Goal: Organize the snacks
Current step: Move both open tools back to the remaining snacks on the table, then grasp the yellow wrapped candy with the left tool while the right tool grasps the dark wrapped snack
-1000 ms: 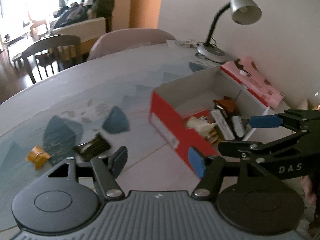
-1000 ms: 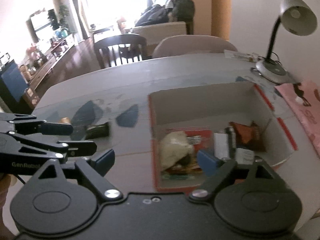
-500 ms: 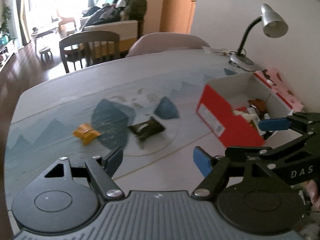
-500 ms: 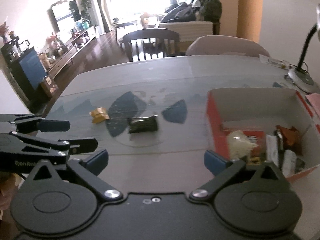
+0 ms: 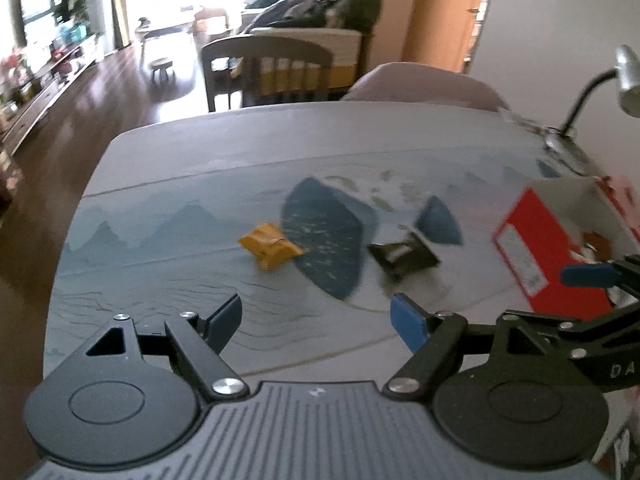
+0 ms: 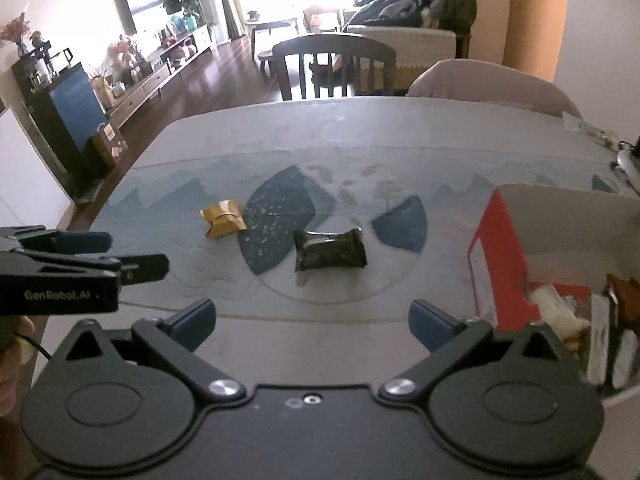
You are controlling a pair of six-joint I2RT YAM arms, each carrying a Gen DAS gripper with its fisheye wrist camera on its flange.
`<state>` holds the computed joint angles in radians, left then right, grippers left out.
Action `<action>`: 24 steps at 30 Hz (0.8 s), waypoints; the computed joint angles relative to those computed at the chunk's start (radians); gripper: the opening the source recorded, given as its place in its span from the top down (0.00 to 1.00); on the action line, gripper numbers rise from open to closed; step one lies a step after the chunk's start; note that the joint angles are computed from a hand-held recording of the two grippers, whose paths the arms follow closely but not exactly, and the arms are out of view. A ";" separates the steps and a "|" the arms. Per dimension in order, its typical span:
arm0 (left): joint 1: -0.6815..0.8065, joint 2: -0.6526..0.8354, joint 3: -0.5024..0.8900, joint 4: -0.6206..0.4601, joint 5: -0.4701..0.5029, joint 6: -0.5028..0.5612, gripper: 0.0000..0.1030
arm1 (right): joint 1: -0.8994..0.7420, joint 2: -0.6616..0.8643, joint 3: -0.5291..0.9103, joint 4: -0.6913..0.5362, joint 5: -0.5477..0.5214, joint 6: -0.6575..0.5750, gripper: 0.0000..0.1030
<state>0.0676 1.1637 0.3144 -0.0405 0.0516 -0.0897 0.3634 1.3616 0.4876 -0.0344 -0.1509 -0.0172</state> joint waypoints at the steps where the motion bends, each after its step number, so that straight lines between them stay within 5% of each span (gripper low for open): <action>1: 0.017 0.044 0.016 0.019 0.006 0.003 0.21 | 0.000 0.036 0.019 0.012 -0.001 -0.007 0.00; 11: 0.076 0.482 0.254 0.115 -0.039 -0.036 0.21 | -0.014 0.361 0.228 0.065 -0.009 -0.095 0.00; 24: 0.079 0.875 0.640 -0.042 -0.047 -0.217 0.21 | 0.003 0.685 0.518 -0.013 0.031 -0.195 0.00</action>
<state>0.1469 2.0383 0.9548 -0.0821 0.0045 -0.3064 0.3664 2.0466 1.0059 -0.0475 -0.1201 -0.2125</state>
